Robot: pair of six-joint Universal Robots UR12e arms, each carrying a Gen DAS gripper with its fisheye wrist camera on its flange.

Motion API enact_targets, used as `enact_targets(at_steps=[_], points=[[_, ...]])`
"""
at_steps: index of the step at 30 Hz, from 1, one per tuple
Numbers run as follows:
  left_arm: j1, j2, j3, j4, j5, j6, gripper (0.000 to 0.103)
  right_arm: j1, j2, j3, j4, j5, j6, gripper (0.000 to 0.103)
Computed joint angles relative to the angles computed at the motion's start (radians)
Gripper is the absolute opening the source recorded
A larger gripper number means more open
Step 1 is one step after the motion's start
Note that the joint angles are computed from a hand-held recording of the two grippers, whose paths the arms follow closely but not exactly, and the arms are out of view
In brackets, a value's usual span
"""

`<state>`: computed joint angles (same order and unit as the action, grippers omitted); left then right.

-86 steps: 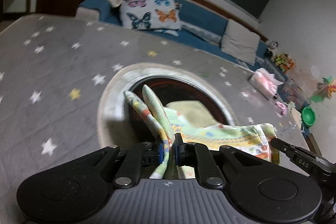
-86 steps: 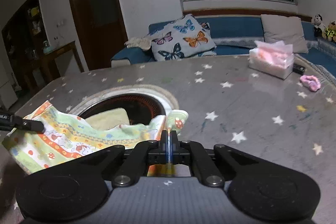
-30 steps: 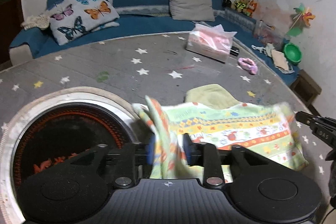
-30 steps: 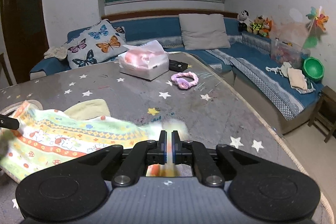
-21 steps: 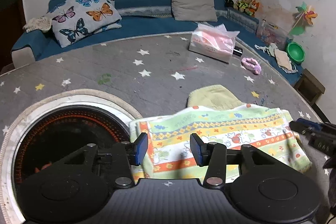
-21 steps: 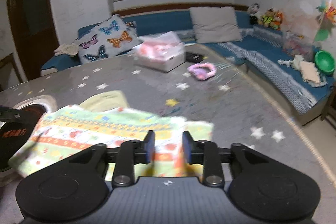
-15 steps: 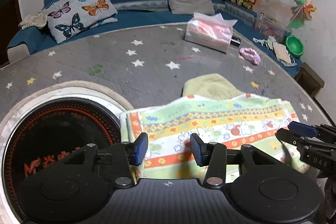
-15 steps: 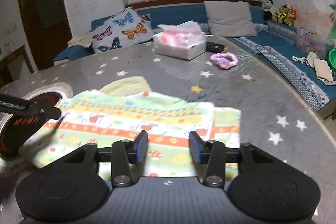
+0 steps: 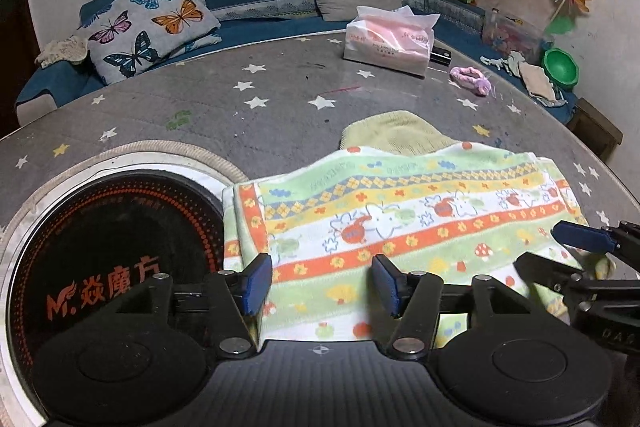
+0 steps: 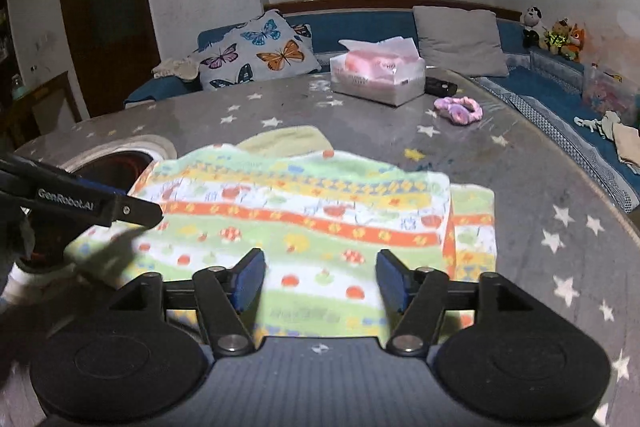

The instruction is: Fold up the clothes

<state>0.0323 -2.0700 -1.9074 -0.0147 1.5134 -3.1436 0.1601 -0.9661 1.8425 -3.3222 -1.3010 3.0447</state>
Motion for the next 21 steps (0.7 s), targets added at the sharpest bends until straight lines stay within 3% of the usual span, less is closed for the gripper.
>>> enact_targets(at_steps=[14, 21], points=[[-0.003, 0.042, -0.079, 0.069, 0.016, -0.002, 0.086, 0.001, -0.03, 0.064, -0.047, -0.004, 0.028, 0.09], [-0.004, 0.062, -0.114, 0.098, 0.021, -0.008, 0.095, 0.002, -0.044, 0.096, -0.071, -0.003, 0.044, 0.094]])
